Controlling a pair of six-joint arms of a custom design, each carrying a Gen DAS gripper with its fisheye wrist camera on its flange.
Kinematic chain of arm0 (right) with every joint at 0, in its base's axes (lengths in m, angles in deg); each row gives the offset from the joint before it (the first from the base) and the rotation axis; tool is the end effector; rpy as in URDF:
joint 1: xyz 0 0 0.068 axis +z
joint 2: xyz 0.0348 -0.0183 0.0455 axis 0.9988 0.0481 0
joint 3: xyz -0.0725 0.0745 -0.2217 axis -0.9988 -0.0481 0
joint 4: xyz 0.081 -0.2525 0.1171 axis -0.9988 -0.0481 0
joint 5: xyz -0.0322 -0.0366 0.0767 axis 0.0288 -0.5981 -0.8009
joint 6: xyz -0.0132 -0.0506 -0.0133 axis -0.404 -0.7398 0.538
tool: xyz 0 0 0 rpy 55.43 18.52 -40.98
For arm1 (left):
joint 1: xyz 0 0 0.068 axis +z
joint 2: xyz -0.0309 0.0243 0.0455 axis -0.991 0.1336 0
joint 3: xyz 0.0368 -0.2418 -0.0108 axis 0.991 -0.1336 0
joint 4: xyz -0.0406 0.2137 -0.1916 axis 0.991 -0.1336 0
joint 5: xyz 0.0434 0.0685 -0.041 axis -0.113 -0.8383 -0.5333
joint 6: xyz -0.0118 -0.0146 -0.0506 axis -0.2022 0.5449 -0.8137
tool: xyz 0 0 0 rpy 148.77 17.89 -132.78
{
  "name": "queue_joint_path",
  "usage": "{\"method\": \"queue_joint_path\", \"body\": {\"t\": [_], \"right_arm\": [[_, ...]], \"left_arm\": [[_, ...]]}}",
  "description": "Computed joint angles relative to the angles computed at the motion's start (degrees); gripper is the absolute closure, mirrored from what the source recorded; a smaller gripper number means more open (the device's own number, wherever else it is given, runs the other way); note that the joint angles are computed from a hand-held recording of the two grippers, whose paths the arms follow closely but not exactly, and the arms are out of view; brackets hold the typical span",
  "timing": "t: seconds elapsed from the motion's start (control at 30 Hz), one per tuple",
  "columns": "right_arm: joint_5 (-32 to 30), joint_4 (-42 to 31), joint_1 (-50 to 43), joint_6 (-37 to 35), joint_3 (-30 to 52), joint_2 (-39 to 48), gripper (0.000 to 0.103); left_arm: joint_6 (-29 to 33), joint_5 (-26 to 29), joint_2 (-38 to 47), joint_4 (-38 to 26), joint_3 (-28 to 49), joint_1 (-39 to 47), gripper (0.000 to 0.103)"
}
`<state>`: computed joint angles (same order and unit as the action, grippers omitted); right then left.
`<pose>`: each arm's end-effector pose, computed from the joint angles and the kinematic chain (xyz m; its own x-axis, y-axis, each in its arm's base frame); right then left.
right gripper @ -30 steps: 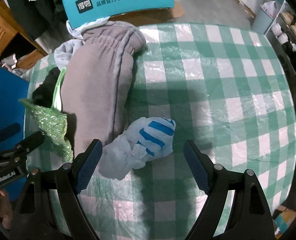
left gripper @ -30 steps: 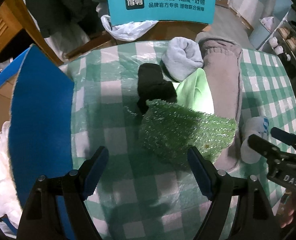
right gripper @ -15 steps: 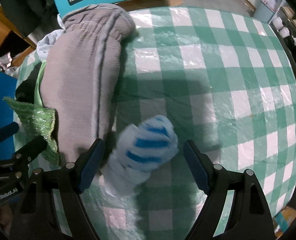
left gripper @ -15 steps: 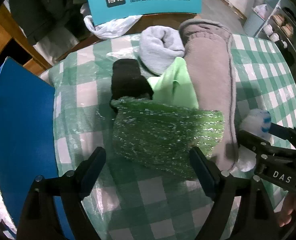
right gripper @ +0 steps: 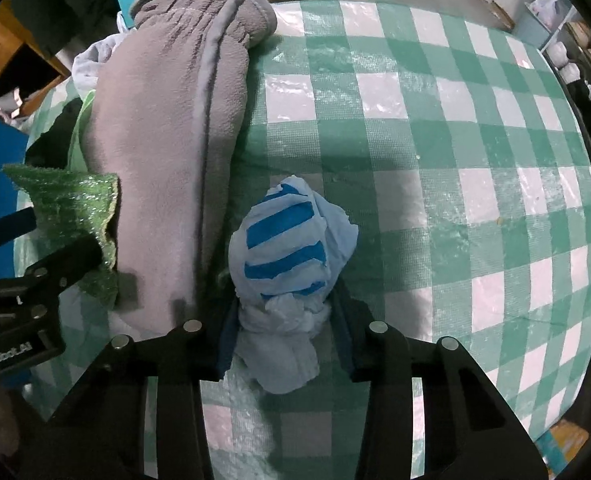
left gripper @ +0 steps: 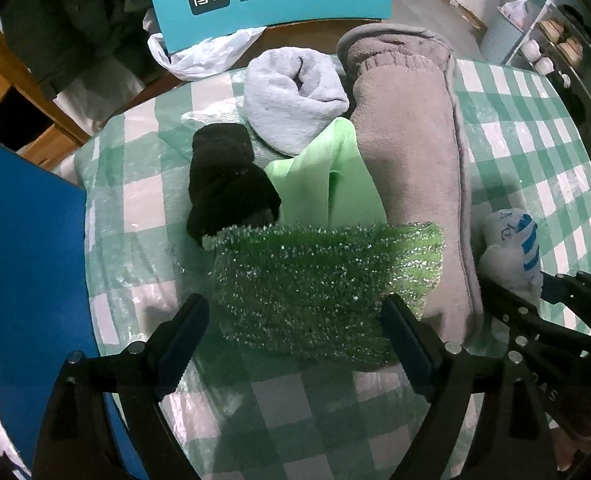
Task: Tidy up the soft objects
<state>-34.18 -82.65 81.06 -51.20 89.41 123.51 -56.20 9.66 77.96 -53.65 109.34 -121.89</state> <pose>0.1743 -0.0139 0.1467 -0.9808 0.0800 -0.1778 0.0563 0.9893 0.1347 0.1992 -0.1596 0.1769 -0.9334 0.2980 -0.1999 0.2971 0.9542 0.0353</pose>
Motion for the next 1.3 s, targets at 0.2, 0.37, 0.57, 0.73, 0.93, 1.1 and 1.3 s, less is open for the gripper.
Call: {"method": "queue_joint_path", "body": {"t": [0.2,0.37,0.57,0.73,0.93,1.1,1.3], "right_arm": [[-0.38,-1.69,0.11,0.84,0.57,-1.16,0.063],[-1.36,-1.01,-1.79,-0.74,2.74,2.26,0.063],[-1.80,-4.16,-2.77,-2.79,3.68,-1.30,0.063],[-2.22,-8.50,-3.41,-5.35,3.74,-6.48,0.063],[-2.83,-14.38,-2.69,-6.91,4.24,-13.20,0.063],[-2.33,-18.81,0.35,-5.98,5.82,-18.12,0.063],[-1.49,-22.26,6.15,-2.51,9.13,-20.91,0.063]], "left_arm": [[0.41,7.77,-4.67,2.77,-3.62,2.45,0.072],[0.49,8.06,-7.30,1.90,-4.17,1.11,0.087],[0.72,7.35,-11.43,-0.90,-5.20,1.18,0.090],[1.33,6.70,-17.41,-4.99,-6.81,2.21,0.090],[1.92,5.65,-22.49,-8.57,-7.35,2.48,0.091],[1.96,4.04,-26.64,-11.77,-7.40,1.44,0.091],[1.21,0.91,-31.26,-15.79,-6.65,-0.20,0.091]]}}
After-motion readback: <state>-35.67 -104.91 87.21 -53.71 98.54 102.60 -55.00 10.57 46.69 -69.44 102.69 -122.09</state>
